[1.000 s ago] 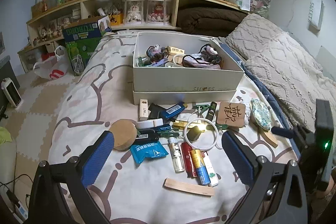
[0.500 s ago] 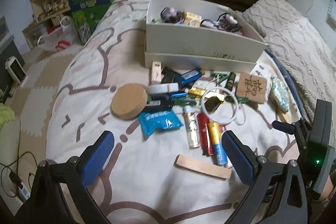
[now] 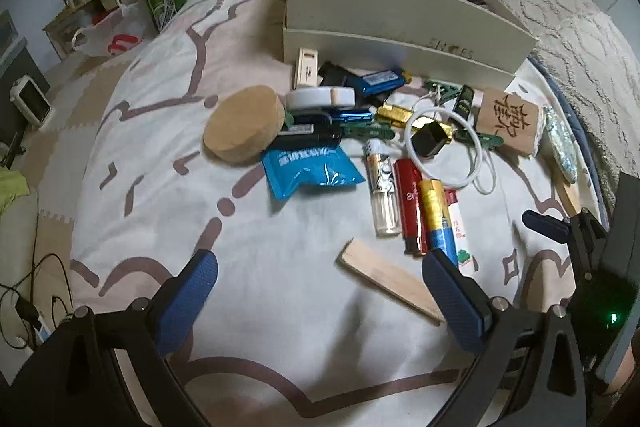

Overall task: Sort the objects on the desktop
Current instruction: 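Move both open tools toward the remaining items on the bed, then position the left tool over the wooden stick while the right tool moves over the white red-capped tube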

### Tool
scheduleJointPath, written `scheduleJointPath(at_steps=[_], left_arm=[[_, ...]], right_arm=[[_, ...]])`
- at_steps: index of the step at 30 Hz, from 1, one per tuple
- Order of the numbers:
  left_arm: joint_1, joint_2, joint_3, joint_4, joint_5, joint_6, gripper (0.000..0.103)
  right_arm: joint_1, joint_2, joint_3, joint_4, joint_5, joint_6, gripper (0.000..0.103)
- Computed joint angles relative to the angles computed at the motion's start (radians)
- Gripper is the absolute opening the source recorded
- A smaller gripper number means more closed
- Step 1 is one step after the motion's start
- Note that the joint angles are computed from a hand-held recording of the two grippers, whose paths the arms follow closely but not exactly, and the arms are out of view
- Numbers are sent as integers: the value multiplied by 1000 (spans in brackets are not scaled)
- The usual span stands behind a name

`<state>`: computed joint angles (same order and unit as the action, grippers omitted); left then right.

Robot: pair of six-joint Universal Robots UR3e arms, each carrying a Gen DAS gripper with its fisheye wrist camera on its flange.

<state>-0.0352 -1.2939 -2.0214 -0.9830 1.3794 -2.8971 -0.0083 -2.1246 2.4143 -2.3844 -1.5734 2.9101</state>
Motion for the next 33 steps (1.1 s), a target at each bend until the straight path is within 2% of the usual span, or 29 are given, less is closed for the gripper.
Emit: scheduleJointPath(at_steps=[5,12,20,28,33], left_arm=[[-20,-26,-11,12,20,-15,103],[-67,-62,-37,75,97,-22,103],[-96,-68,-53,84,96,-12,103],[-139,-65,-64,97,102,0,103],[-176,-59,-68,87,114,1,103]], right_arm=[[-32,-22,13,21,87,-34,103],[-75,-60,34,26,62,-9,103],[-259,-176,75,102,79,14,103],[-378,-156,91,63,96,50,103],[-453,-199,83,126,114,54,103]])
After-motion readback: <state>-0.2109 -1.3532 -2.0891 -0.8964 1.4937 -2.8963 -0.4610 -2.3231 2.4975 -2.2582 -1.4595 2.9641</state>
